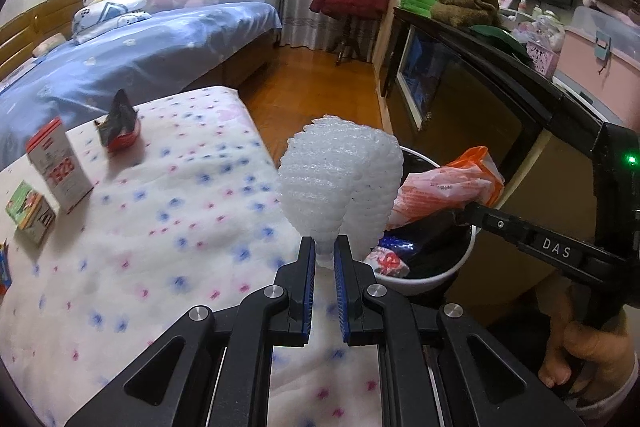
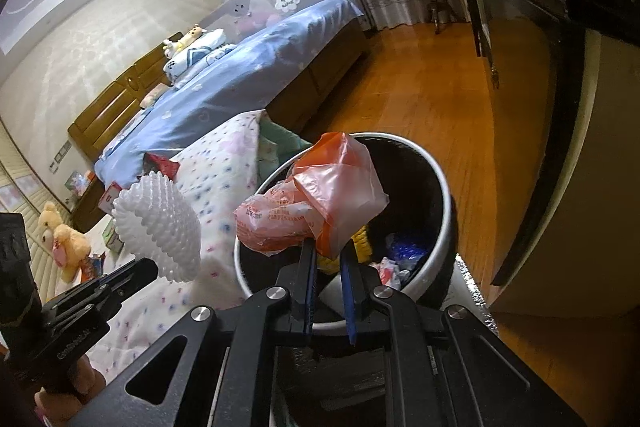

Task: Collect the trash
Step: 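Carry the white foam net and pink bag with both tools over the bin, then open the left tool dropping the foam net while the right tool drops the pink bag into the bin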

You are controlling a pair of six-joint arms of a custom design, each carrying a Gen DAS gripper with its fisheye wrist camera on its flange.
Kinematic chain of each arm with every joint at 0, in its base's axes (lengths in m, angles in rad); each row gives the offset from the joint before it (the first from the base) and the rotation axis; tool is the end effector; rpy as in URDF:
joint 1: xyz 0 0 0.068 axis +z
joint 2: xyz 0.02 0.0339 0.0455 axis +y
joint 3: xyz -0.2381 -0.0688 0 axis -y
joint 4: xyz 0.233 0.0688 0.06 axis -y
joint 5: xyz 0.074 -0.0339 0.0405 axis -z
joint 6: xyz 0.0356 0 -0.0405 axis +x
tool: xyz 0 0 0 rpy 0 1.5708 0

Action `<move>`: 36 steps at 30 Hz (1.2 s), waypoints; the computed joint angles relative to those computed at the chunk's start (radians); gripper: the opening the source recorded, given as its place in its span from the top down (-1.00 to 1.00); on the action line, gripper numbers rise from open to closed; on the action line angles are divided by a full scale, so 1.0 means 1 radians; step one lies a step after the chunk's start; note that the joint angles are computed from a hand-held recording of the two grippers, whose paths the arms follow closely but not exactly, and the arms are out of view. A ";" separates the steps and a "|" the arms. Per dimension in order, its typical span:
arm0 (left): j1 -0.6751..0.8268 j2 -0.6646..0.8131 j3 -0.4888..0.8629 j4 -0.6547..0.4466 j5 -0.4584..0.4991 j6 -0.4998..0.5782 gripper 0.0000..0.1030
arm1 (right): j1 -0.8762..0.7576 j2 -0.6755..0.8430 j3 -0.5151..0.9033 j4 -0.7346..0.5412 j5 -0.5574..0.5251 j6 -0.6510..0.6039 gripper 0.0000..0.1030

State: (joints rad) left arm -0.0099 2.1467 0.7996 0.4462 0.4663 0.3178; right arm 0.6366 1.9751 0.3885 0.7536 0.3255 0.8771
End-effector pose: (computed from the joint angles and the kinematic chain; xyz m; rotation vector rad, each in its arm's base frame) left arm 0.3254 -0.0192 0.0164 0.5825 2.3167 -0.4316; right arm 0.2017 0.1350 0.0188 0.4337 2.3348 0.3462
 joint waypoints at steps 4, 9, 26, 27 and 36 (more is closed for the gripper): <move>-0.031 0.027 0.035 -0.006 -0.021 -0.010 0.83 | -0.025 0.000 0.005 -0.011 -0.009 -0.020 0.78; -0.069 0.057 0.076 -0.018 -0.048 -0.029 0.83 | -0.057 0.008 0.024 -0.035 -0.020 -0.041 0.78; -0.143 0.120 0.192 -0.083 -0.096 -0.068 0.83 | -0.142 0.071 0.083 -0.077 -0.064 -0.084 0.78; -0.146 0.125 0.199 -0.090 -0.098 -0.068 0.83 | -0.145 0.077 0.087 -0.076 -0.069 -0.086 0.78; -0.178 0.149 0.259 -0.159 -0.115 -0.075 0.83 | -0.172 0.104 0.089 -0.061 -0.099 -0.098 0.78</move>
State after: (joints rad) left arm -0.1881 2.2960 1.0586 0.2871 0.3517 0.2425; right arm 0.4645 2.0795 0.4772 0.6928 0.2263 0.7794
